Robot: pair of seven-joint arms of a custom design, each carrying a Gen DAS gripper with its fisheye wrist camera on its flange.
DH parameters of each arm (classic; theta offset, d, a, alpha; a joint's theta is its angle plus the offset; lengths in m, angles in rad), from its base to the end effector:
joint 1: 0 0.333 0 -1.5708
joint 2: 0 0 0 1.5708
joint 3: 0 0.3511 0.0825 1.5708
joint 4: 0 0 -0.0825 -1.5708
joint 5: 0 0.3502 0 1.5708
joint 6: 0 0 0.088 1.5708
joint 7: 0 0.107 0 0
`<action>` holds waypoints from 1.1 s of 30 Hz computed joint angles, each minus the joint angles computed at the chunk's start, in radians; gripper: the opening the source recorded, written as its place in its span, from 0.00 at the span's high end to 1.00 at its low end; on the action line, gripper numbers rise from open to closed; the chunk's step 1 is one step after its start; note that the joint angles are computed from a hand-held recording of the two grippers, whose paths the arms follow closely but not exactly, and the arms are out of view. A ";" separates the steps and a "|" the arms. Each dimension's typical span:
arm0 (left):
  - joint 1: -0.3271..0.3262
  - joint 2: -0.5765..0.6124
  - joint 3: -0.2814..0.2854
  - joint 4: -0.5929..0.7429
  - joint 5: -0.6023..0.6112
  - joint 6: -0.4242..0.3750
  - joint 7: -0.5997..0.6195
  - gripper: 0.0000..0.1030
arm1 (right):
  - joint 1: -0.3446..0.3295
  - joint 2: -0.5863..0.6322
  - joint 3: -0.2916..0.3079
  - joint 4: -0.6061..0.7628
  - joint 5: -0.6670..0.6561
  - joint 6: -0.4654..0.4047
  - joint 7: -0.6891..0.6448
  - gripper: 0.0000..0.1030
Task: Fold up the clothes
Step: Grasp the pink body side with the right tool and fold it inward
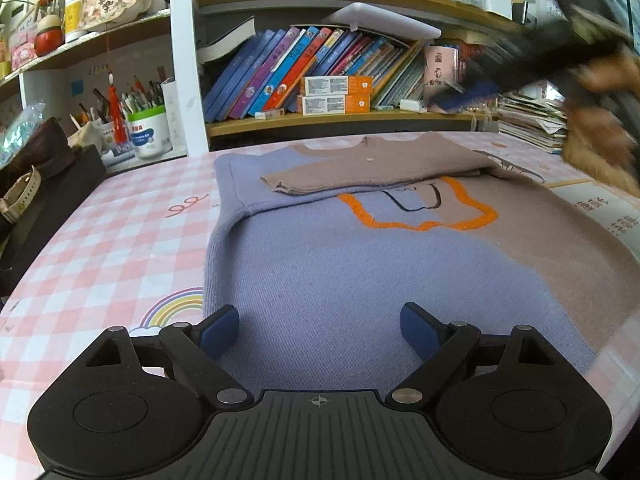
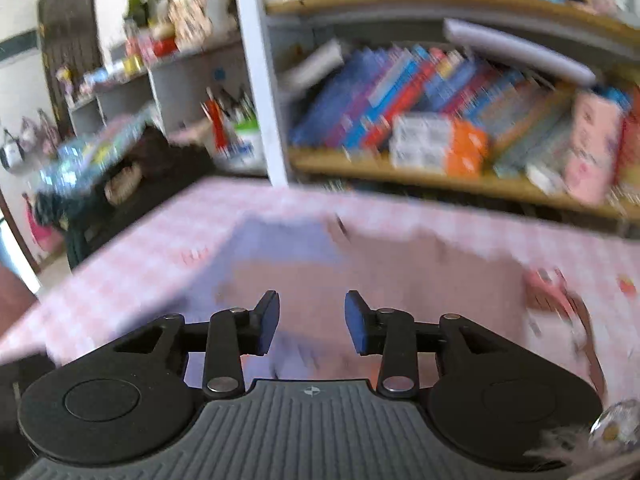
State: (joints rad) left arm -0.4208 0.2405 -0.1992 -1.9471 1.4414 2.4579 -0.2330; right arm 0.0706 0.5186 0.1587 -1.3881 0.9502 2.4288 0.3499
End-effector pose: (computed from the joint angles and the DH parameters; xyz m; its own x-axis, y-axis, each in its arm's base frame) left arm 0.5008 -0.3478 0.4417 0.1483 -0.9876 -0.0522 -0.5424 -0.0371 -0.8393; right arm 0.7191 0.1405 0.5156 0.7706 -0.6233 -0.1329 -0.4415 -0.3717 -0.8166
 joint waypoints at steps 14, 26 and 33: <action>-0.014 -0.130 -0.055 -0.118 0.022 -0.191 -0.203 0.37 | -0.105 -0.282 -0.133 -0.500 0.171 0.055 -0.195 0.60; 0.010 -0.187 -0.083 -0.180 -0.114 -0.165 -0.248 0.54 | -0.112 -0.280 -0.150 -0.531 0.228 0.022 -0.211 0.60; 0.031 -0.155 -0.068 -0.169 -0.112 -0.066 -0.278 0.64 | -0.107 -0.281 -0.147 -0.535 0.239 0.010 -0.258 0.84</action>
